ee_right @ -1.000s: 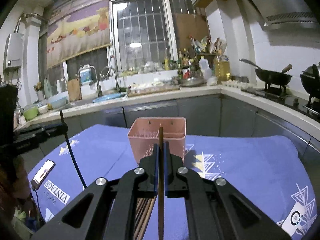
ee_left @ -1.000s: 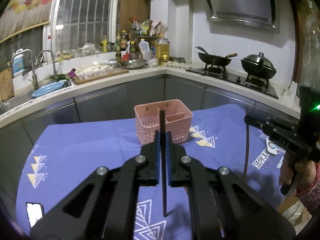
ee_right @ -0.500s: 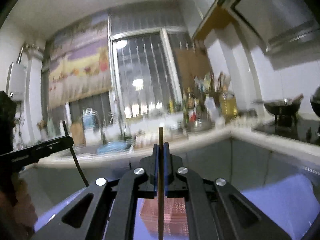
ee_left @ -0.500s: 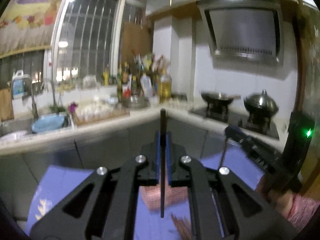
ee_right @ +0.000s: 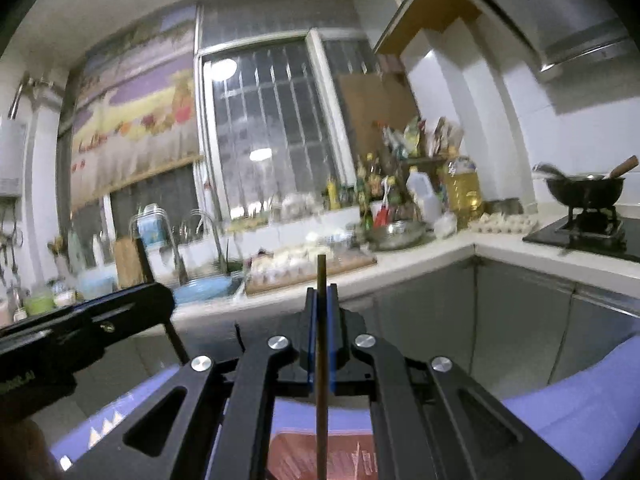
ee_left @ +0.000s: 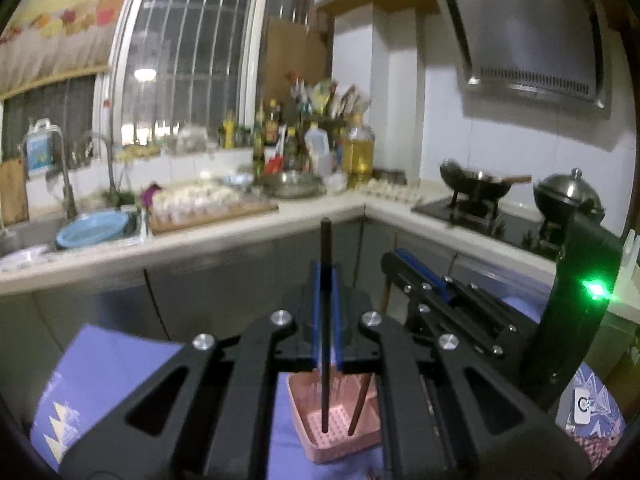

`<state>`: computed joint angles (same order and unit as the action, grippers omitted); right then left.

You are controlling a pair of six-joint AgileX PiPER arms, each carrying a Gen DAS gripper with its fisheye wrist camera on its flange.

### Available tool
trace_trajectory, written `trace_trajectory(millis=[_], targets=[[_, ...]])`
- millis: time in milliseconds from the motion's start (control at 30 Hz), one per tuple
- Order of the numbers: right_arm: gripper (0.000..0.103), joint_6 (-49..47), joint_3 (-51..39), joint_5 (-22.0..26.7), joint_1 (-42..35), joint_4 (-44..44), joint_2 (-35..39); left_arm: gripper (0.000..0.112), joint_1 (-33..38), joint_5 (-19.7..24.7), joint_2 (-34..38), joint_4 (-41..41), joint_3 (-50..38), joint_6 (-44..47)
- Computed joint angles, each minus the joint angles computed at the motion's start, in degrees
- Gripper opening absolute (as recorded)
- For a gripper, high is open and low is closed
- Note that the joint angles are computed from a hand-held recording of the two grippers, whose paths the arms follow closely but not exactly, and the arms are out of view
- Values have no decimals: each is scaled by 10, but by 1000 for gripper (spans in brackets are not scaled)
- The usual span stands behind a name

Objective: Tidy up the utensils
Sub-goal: 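Lower both chopsticks into the pink basket and open both tools, then move both tools back down to the remaining chopsticks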

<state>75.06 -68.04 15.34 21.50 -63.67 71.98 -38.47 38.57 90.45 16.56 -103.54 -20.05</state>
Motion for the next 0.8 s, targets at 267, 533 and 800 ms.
trace_trajectory(millis=[267,533,800], targets=[[5,34,76,4,31,-48,-16,5,-7,7,26,37,49,-69],[33,5,118,6,50,20,-78,56,-35,3,-51,159,144,-216],[56,110,149,217,247,-142,-160,69,-135,59,-198,377,273,-414]])
